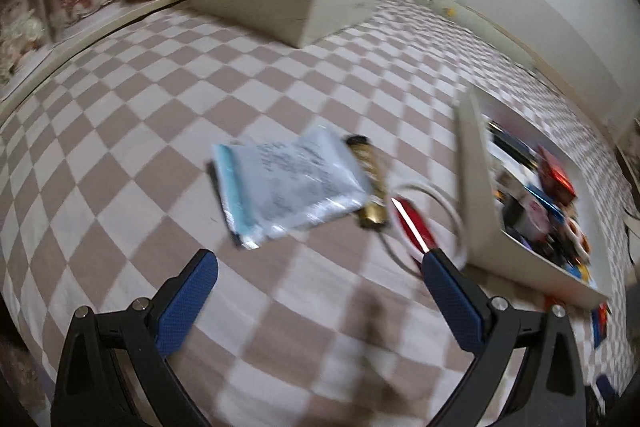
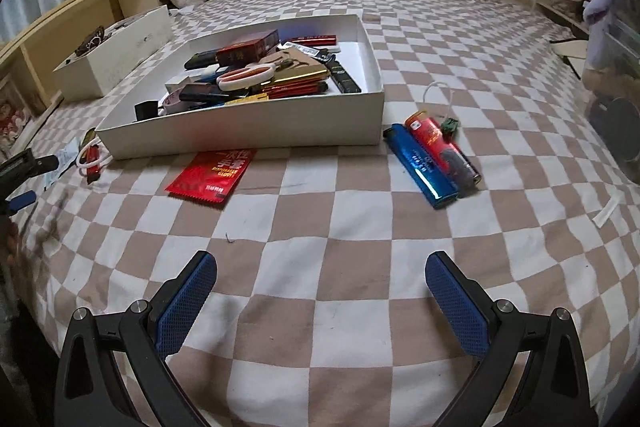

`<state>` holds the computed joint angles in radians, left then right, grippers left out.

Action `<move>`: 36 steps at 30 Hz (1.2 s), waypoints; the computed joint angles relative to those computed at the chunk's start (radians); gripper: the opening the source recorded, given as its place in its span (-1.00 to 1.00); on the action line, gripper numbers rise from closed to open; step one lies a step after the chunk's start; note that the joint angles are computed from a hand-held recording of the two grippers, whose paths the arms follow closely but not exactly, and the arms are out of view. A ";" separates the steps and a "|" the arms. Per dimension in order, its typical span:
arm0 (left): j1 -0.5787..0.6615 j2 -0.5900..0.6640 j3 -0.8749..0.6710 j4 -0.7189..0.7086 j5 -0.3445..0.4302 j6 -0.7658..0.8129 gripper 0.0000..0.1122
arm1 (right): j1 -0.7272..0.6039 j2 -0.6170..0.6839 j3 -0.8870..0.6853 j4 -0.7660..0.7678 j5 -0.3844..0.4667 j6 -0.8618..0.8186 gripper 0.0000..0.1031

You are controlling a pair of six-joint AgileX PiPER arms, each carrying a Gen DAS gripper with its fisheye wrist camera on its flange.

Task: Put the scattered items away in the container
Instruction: 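Grasp the white medicine packet with the left tool while the right tool reaches the blue lighter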

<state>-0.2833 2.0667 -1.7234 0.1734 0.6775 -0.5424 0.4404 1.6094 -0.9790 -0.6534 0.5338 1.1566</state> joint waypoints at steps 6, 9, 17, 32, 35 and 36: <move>0.030 0.110 -0.161 0.046 0.075 -0.081 0.83 | -0.010 -0.005 0.010 0.042 -0.024 -0.040 1.00; 0.024 0.175 -0.267 0.075 0.128 -0.100 0.83 | -0.018 -0.023 0.017 0.047 -0.025 -0.046 1.00; -0.027 0.310 -0.483 0.203 0.277 -0.105 0.83 | -0.132 -0.082 0.044 0.056 -0.004 -0.052 1.00; -0.012 0.314 -0.483 0.137 0.212 -0.008 0.47 | -0.419 -0.171 0.120 0.168 -0.011 -0.164 1.00; -0.011 0.292 -0.440 0.118 0.174 0.015 0.36 | -0.451 -0.188 0.137 0.208 -0.030 -0.201 1.00; -0.011 0.280 -0.417 0.113 0.157 0.023 0.28 | -0.454 -0.190 0.140 0.224 -0.040 -0.218 1.00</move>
<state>-0.2944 2.3469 -2.1401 0.2861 0.8342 -0.5193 -0.0132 1.4192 -0.8391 -0.4290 0.4935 0.9387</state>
